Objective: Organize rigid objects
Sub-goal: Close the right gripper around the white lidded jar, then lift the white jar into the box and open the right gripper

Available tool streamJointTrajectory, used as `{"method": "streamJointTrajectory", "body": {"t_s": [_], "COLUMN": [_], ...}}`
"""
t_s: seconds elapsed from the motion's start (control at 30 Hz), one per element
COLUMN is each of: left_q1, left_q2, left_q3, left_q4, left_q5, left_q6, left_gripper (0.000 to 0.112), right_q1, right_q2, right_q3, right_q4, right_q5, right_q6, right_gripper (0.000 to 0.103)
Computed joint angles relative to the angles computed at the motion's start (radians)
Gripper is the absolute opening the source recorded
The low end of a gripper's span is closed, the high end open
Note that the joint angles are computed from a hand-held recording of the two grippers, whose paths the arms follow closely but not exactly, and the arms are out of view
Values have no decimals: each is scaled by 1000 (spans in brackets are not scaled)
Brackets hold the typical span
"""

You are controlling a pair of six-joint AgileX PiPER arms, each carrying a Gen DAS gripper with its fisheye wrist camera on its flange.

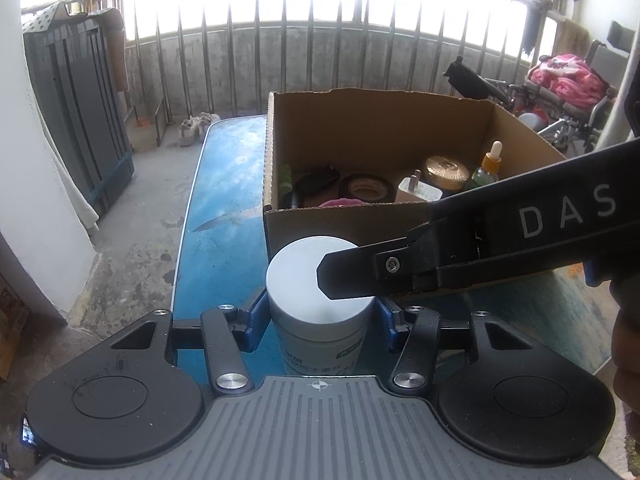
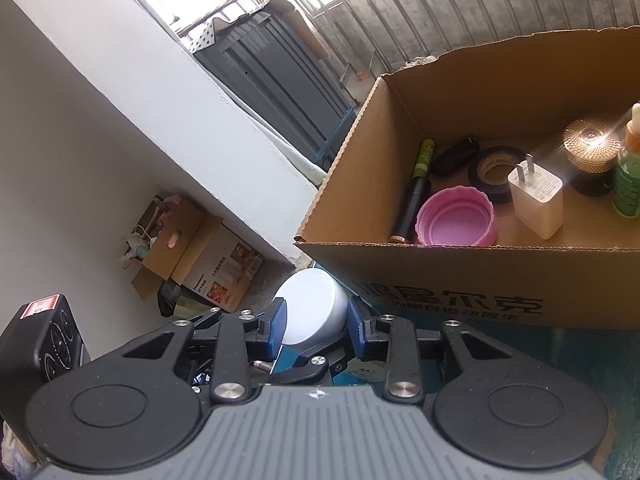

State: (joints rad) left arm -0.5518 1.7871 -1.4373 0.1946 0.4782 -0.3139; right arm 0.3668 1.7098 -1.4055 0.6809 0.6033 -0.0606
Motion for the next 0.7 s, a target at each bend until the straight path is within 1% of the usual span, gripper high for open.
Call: {"method": "streamJointTrajectory", "body": {"t_s": [0.3,0.53,0.63,0.7], "left_q1": [4,-18,-22,-28], "left_q2": [-21,-94,-113,-117], "left_q3": [12,23,-29,-72], "left_q4": [-35,76,101,119], "left_q5": [0,41,78,84], "left_q6": [65,16,21,25], "left_gripper": [53,53,53,53], "right_q1": [-8,0,0,-7], "right_q2": [-74,-143,-171,-183], "right_q3": [82,103,78,42], "right_q4": [18,52,69,74], "right_q5": [-22,-6,1,8], "right_q6": [-14,-48,-78,-102], "right_gripper": [36,36,36,36]}}
